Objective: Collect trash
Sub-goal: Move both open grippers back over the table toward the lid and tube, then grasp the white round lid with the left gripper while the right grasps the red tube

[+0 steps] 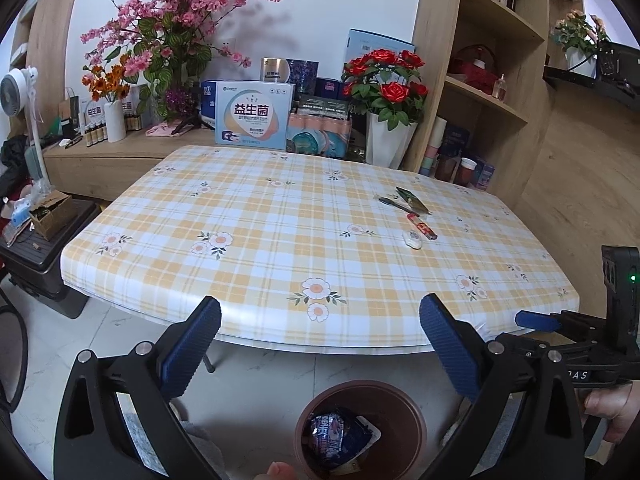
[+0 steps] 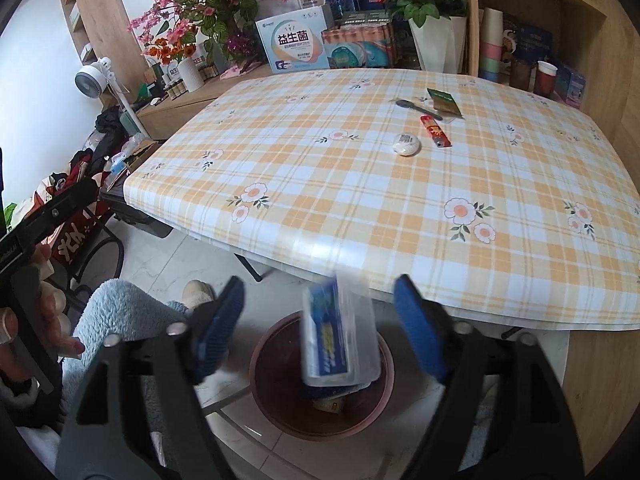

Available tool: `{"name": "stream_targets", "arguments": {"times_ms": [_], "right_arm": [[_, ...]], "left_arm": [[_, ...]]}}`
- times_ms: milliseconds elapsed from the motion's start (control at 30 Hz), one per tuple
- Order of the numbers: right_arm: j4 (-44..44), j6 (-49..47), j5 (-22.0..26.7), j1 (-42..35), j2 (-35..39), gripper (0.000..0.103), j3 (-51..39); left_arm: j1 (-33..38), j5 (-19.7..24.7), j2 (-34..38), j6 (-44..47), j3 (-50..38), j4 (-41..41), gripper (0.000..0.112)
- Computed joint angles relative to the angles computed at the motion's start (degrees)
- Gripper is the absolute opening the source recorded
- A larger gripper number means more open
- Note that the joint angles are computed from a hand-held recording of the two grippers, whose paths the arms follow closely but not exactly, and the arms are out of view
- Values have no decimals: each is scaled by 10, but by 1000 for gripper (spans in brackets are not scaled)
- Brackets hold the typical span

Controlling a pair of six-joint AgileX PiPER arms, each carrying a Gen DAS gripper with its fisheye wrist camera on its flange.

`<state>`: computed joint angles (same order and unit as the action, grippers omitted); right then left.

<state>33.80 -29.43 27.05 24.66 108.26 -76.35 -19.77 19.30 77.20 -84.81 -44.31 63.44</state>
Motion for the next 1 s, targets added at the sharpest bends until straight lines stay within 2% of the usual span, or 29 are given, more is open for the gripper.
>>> {"name": "stream_targets", "arguments": {"times_ms": [67, 233, 367, 633, 700, 867, 1000], "right_arm": [[-23, 24, -16, 4, -4, 94, 4], [-69, 78, -37, 0, -8, 97, 6], [-181, 187, -71, 3, -16, 97, 16], [-149, 160, -80, -23, -13, 97, 14], [-104, 112, -74, -32, -9, 97, 8], [-181, 168, -83, -29, 3, 98, -11], [-137, 125, -72, -48, 25, 97, -40]], "left_arm": [[-2, -4, 0, -6, 2, 10, 97], [-24, 20, 6, -45, 3, 63, 97], [-25, 30, 8, -64, 5, 78, 97], [-10, 22, 18, -60, 3, 71, 97], [2, 4, 26, -11, -5, 27, 97], [20, -17, 51, 70, -31, -55, 97], [31, -33, 84, 183, -69, -148, 97]]}}
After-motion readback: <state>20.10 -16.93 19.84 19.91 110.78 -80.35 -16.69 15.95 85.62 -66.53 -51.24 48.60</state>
